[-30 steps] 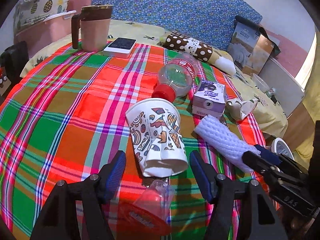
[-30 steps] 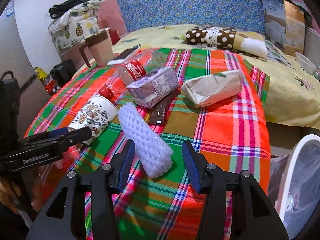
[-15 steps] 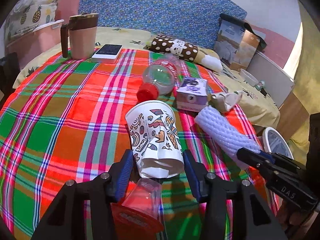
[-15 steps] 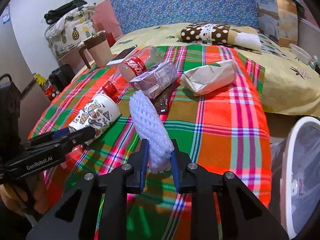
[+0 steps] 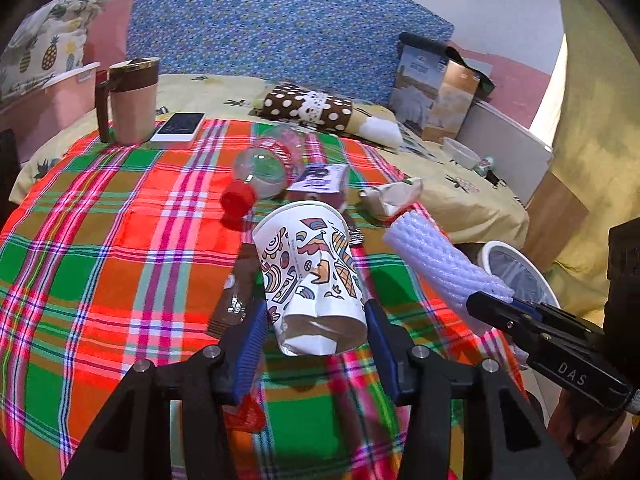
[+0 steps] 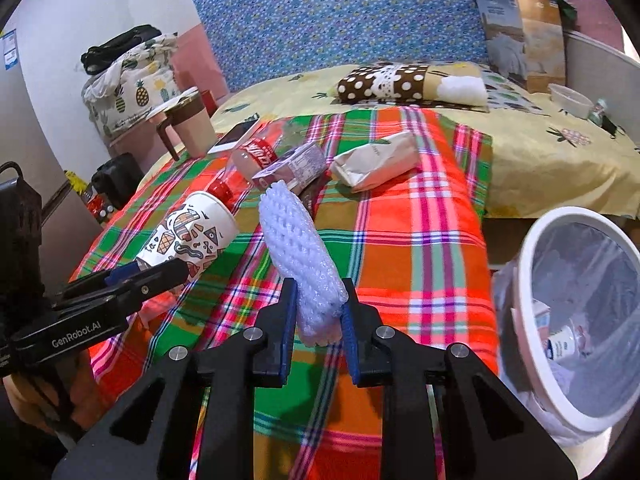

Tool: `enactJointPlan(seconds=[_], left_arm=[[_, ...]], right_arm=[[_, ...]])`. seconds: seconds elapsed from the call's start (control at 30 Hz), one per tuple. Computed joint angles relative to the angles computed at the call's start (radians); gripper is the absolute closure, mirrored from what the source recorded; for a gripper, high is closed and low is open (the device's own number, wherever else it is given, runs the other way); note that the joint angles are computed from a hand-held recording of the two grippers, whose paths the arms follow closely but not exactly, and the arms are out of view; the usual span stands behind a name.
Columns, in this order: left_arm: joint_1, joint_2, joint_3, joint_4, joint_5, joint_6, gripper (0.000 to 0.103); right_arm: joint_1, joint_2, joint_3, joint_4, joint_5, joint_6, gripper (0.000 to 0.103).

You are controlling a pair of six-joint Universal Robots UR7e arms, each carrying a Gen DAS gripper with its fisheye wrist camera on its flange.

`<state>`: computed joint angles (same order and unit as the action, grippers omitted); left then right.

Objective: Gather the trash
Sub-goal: 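Carry the foam net and patterned paper cup over the bin and open both tools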

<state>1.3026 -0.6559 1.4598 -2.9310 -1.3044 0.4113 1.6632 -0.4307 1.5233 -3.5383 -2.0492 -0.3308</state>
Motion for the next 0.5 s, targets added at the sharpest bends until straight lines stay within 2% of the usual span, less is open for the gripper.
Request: enactJointPlan(seconds=[0.5], left_arm=[[-0.032, -0.007, 0.044, 0.008, -0.035, 0.021, 0.054]], right_arm=[[-0.01, -0.019, 0.055, -0.095, -0.012, 0.01, 0.08]])
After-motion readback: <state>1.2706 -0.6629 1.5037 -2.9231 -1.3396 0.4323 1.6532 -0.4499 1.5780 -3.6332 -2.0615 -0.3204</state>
